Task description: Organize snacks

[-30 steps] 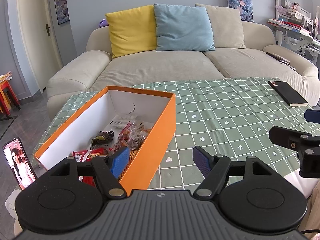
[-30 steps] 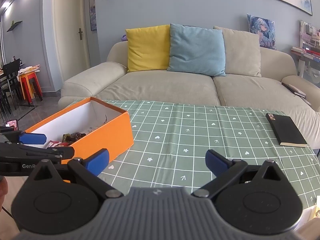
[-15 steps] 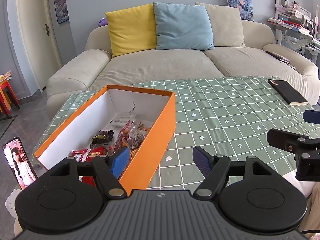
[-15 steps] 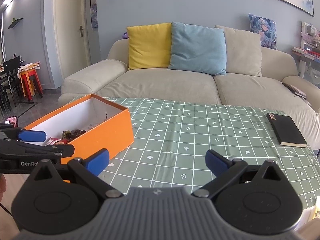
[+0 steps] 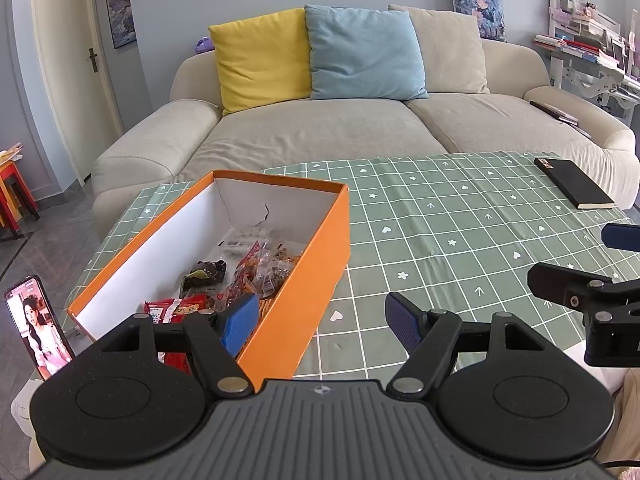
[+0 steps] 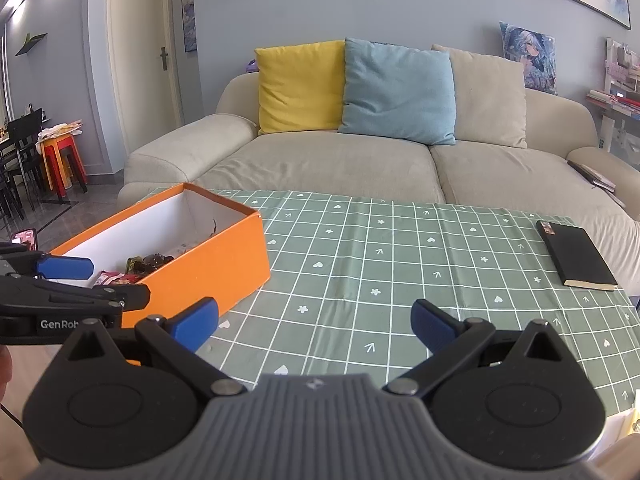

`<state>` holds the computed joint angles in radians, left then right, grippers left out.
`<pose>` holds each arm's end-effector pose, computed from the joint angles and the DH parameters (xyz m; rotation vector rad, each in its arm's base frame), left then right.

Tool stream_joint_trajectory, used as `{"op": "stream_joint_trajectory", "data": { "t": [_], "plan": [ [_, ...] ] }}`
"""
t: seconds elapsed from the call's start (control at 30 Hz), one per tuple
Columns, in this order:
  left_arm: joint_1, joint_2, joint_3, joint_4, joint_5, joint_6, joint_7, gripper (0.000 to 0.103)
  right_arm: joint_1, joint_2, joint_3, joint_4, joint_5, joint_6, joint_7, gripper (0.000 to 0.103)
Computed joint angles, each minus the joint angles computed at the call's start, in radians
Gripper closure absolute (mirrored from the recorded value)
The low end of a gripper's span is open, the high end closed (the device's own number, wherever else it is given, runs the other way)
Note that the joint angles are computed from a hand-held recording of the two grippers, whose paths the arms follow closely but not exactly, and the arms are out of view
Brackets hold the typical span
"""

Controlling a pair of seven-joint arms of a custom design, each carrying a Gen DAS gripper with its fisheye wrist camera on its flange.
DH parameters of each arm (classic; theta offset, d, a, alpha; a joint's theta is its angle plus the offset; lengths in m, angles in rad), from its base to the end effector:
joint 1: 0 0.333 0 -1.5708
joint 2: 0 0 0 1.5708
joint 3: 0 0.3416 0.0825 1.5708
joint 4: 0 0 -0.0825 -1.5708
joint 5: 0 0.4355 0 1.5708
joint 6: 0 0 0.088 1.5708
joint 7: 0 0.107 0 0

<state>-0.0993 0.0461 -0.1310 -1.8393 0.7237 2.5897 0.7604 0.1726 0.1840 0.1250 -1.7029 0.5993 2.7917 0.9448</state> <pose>0.6524 -0.1641 0.5854 -1.7335 1.5777 -0.6212 0.6969 0.1789 0.5926 -1.8649 1.1818 -0.5241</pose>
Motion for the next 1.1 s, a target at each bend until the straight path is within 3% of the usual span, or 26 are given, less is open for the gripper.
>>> {"op": "stream_joint_trajectory", "data": {
  "t": [1.1],
  "plan": [
    [0.002,-0.003,0.001,-0.006,0.004,0.013,0.0,0.017,0.001,0.005,-0.001,-0.004,-0.011,-0.018,0.014,0.004]
  ]
}}
